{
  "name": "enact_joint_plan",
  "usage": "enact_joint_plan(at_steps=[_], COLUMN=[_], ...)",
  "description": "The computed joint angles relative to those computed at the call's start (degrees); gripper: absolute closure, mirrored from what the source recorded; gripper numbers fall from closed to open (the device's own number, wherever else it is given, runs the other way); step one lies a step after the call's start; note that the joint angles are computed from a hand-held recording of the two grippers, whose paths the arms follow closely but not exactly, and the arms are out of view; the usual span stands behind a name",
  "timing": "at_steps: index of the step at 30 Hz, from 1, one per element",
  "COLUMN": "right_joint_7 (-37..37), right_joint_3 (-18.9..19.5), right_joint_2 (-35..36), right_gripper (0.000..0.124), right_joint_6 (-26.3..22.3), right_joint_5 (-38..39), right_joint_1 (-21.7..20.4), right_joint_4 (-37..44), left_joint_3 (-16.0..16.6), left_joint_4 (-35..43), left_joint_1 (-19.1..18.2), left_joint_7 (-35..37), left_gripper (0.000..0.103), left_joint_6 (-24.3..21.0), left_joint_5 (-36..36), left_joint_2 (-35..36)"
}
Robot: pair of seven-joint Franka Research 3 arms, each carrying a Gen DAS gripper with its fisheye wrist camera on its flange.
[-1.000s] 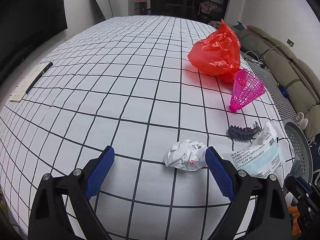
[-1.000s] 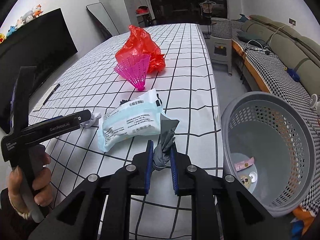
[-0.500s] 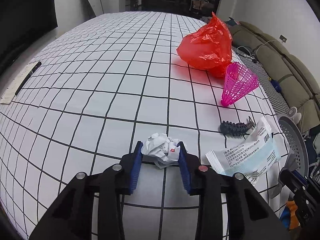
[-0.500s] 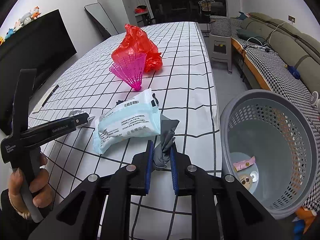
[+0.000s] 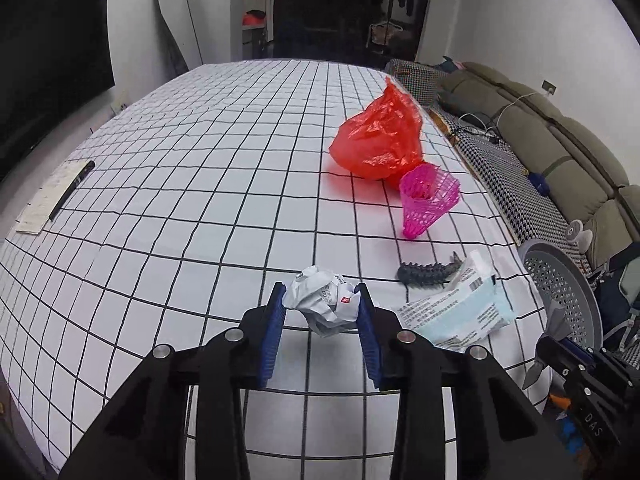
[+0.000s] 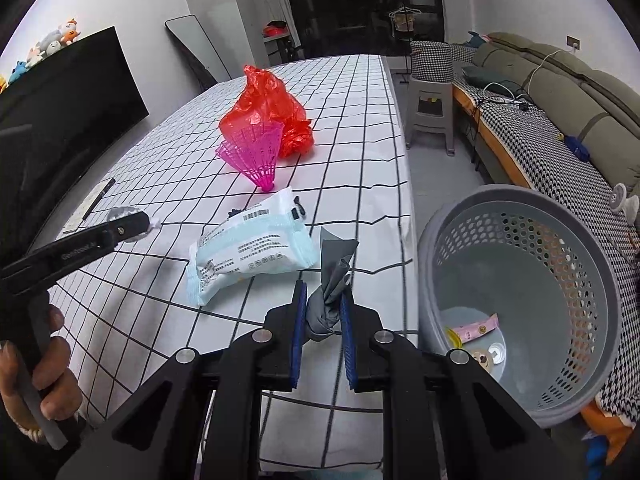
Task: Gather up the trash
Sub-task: 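Carry cloth and paper over the basket and open both tools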
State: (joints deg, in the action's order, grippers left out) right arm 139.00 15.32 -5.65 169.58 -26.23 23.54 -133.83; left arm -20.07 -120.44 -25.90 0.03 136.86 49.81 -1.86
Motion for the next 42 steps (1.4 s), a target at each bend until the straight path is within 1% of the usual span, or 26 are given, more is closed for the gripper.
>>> enact_joint_plan(at_steps=[6,12,18,22,26,29,31,33,38,42], right_joint_7=[0.9,-1.0,-3.6,-6.3,-8.8,-10.1,-9.5,-9.3,-11.0,-13.2], right_joint_3=[0.3,1.3,1.8,0.8,0.6,0.5,1.9,2.3,0.8,-1.0], right_joint_2=[-4.3,-9.8,-15.1,-17.4,-17.7,-16.8,-16.7,-16.0,-14.7,-13.2], right_gripper=[0.108,0.108,0.108,0.108,0.108,0.108,0.108,0.108,0.108,0.108], right_joint_6=[0.0,-0.9,-2.1,-2.8,-3.4,-3.3,-3.2,-3.0,-2.1,-1.7], right_joint_5=[0.9,4.9,9.4,12.9,15.1,16.0,14.8,14.0,14.4,15.8], right_joint_1=[-2.3,-6.5,-10.7,-12.4,-14.1,-15.1,-17.1,-18.2,-18.5,-17.8], right_joint_4=[-3.9,-8.7,-13.1,-15.6,-16.9,-17.0,-17.0,-16.5,-16.3,-16.0], left_joint_3=[-0.8,-0.1,1.8,3.5,5.3,6.4,7.1,8.1,10.0,11.1], left_joint_4=[5.4,13.7,24.2,32.2,39.3,44.7,48.1,51.8,59.9,65.5], left_joint_1=[-2.2,-6.3,-11.1,-14.4,-17.5,-19.3,-20.2,-21.4,-23.5,-24.7], left_joint_7=[1.0,4.8,12.0,17.6,22.1,25.5,27.8,29.6,33.3,36.0], left_gripper=[0.068,0.068,0.068,0.068,0.068,0.068,0.068,0.068,0.068,0.068], left_joint_6=[-0.3,0.3,0.5,0.0,-1.5,-3.5,-4.4,-5.8,-9.2,-11.5], left_joint_5=[2.6,3.6,2.2,-0.2,-3.1,-6.0,-7.9,-9.2,-12.2,-14.6], left_joint_2=[3.9,10.8,19.3,25.5,31.0,34.9,37.2,39.6,44.8,48.4])
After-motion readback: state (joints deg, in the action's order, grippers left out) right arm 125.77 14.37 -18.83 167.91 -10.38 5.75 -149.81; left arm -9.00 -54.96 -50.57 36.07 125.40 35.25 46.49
